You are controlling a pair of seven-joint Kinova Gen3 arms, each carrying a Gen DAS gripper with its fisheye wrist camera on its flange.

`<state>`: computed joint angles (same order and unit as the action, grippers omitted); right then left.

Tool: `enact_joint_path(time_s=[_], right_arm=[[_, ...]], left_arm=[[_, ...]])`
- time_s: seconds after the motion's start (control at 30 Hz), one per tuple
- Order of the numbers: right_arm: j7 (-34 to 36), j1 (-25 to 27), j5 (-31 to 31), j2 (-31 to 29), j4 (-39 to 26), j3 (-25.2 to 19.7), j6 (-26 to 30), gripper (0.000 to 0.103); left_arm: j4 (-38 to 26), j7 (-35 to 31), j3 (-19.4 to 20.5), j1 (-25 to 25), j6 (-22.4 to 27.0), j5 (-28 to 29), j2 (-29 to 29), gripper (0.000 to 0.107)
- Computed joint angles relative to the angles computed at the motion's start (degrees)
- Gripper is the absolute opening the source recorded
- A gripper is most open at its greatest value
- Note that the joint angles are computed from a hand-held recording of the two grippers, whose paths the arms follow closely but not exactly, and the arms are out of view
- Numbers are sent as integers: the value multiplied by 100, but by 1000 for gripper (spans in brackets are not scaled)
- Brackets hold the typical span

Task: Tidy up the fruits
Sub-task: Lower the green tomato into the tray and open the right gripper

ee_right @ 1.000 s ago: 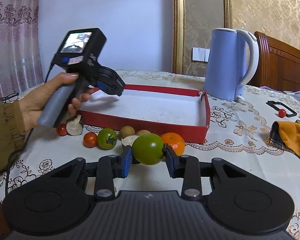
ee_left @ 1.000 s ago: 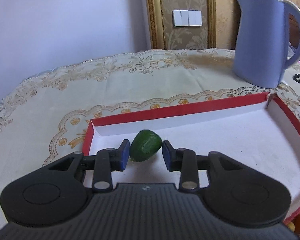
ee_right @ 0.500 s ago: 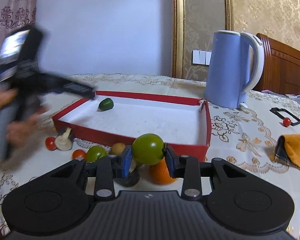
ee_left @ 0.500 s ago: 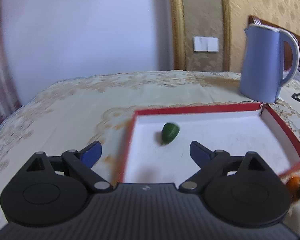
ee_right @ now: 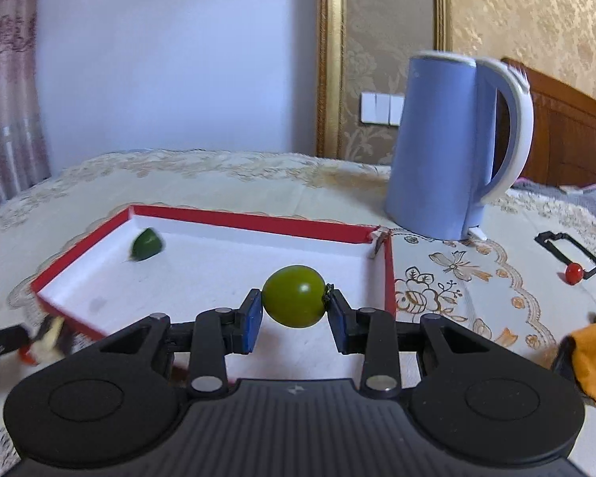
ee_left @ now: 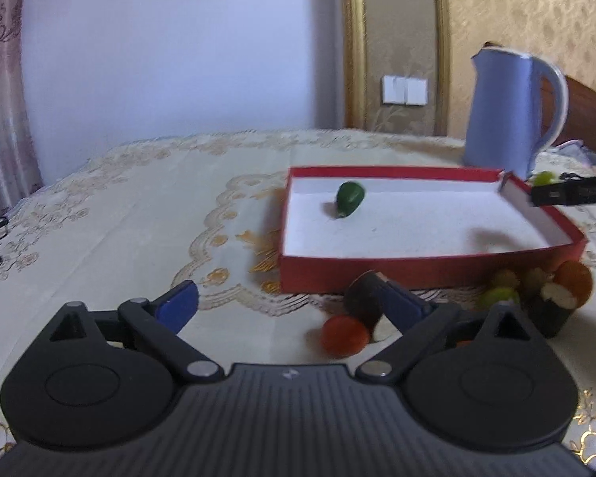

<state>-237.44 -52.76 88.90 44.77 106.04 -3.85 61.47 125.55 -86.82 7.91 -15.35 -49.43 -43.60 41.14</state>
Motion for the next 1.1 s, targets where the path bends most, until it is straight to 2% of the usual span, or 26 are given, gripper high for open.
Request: enact_joint_path(time_s=[0.1, 0.23, 0.33, 0.4, 0.53, 0.63, 0.7, 0.83, 0.9, 0.97, 1.03, 1.1], right_arm=[[224, 386, -24, 3, -139, -53, -257, 35], [601, 1178, 16, 121, -420, -675, -147, 35], [843, 1369, -123, 142, -571, -604, -406, 35], [1090, 1283, -370, 153, -698, -315, -654, 35], [1648, 1331, -804, 207, -964, -204, -820, 39], [1285, 878, -896, 141, -803, 407, -1144, 39], [1043, 672, -895, 57, -656, 556, -1150, 39], [159, -268, -764, 36, -226, 720, -324, 39], [-295, -799, -834, 115, -57, 755, 142, 46], [-592, -1330, -1170, 279, -58, 769, 608, 58], [-1037, -1861, -1627, 563, -201, 878, 1074, 63], [-1184, -2098, -1931, 833, -413, 901, 1446, 64]], left_arm=[[38, -121, -37, 39, -91, 70, 24, 100], [44, -44, -9, -52, -177, 9, 69, 100], [50, 86, 4, -122, -258, -35, 95, 102], [93, 62, -24, -132, -407, 2, 128, 103], [153, -44, -100, -48, -519, 109, 128, 103], [139, -30, -104, -46, -498, 73, 126, 103], [122, -1, -101, -49, -462, 51, 120, 103], [55, 193, -54, -180, -423, -239, 137, 103], [14, 298, -45, -208, -355, -341, 129, 103], [-41, 394, -36, -209, -244, -457, 111, 103], [-21, 290, -81, -112, -210, -339, 87, 103], [80, 0, -156, 33, -311, -32, 83, 103]])
